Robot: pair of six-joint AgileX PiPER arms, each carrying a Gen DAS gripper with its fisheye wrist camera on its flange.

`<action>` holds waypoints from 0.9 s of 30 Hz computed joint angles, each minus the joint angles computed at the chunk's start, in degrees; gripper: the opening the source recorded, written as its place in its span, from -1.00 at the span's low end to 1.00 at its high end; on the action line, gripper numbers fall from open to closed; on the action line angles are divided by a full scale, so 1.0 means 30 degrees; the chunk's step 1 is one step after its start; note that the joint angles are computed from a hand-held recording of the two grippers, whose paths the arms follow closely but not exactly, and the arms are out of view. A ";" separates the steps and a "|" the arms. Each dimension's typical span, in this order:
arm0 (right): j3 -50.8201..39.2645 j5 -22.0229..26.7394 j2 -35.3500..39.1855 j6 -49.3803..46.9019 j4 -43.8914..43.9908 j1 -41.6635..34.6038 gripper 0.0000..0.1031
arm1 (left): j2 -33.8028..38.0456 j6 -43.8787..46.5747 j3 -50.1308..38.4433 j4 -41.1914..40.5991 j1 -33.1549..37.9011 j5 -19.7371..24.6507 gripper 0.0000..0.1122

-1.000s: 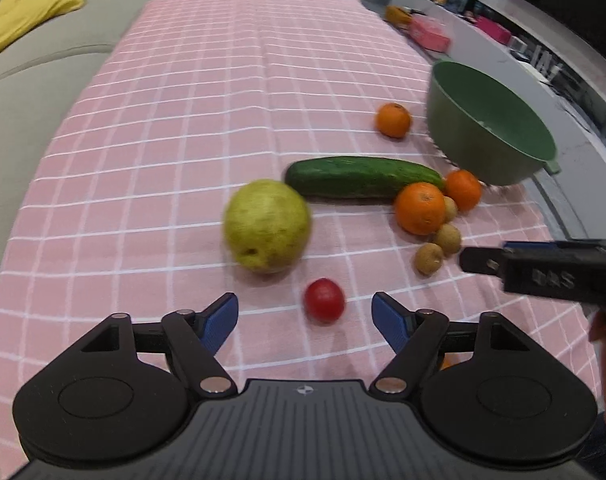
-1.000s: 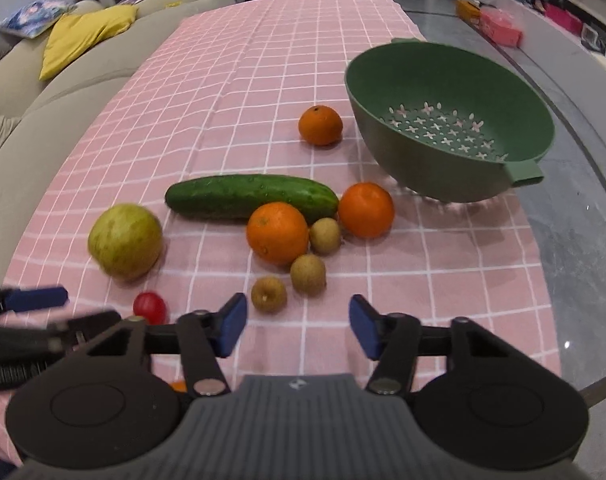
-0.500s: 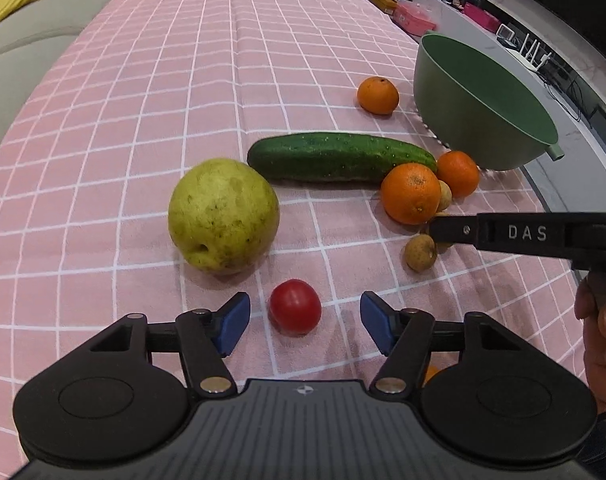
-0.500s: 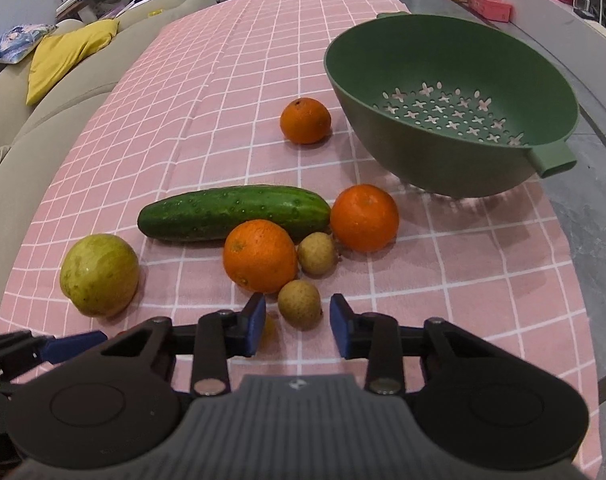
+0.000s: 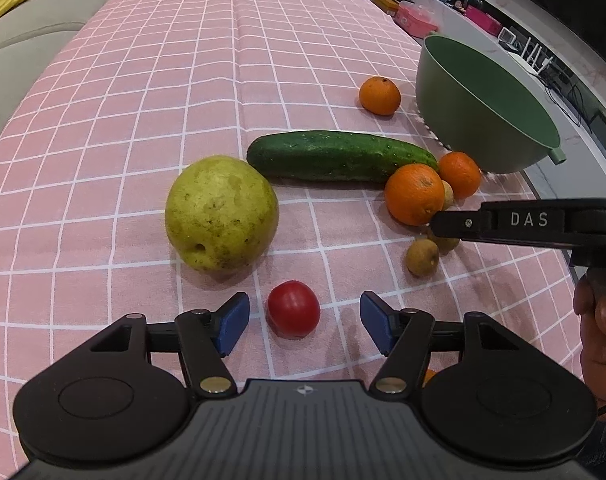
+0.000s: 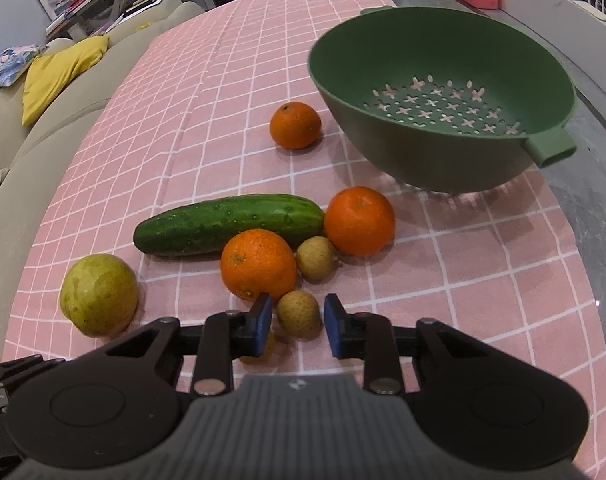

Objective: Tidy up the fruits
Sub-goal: 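Grasp the orange with the left tool while the right tool grasps a small brown kiwi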

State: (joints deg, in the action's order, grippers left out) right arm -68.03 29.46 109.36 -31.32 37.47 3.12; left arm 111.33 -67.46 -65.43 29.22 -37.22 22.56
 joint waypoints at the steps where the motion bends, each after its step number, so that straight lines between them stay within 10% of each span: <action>1: -0.0040 0.0053 0.0038 0.0126 -0.0154 0.0029 -0.56 | -0.0020 -0.0012 0.0040 -0.0038 0.0033 -0.0035 0.33; 27: -0.0011 -0.0090 0.0079 0.0346 -0.0456 -0.0020 -0.60 | 0.0279 0.0538 -0.0395 -0.0150 -0.0186 0.0507 0.33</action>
State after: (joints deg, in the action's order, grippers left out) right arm -68.07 29.19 109.59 -30.29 36.10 3.06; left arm 112.17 -65.85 -66.62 28.77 -37.78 24.08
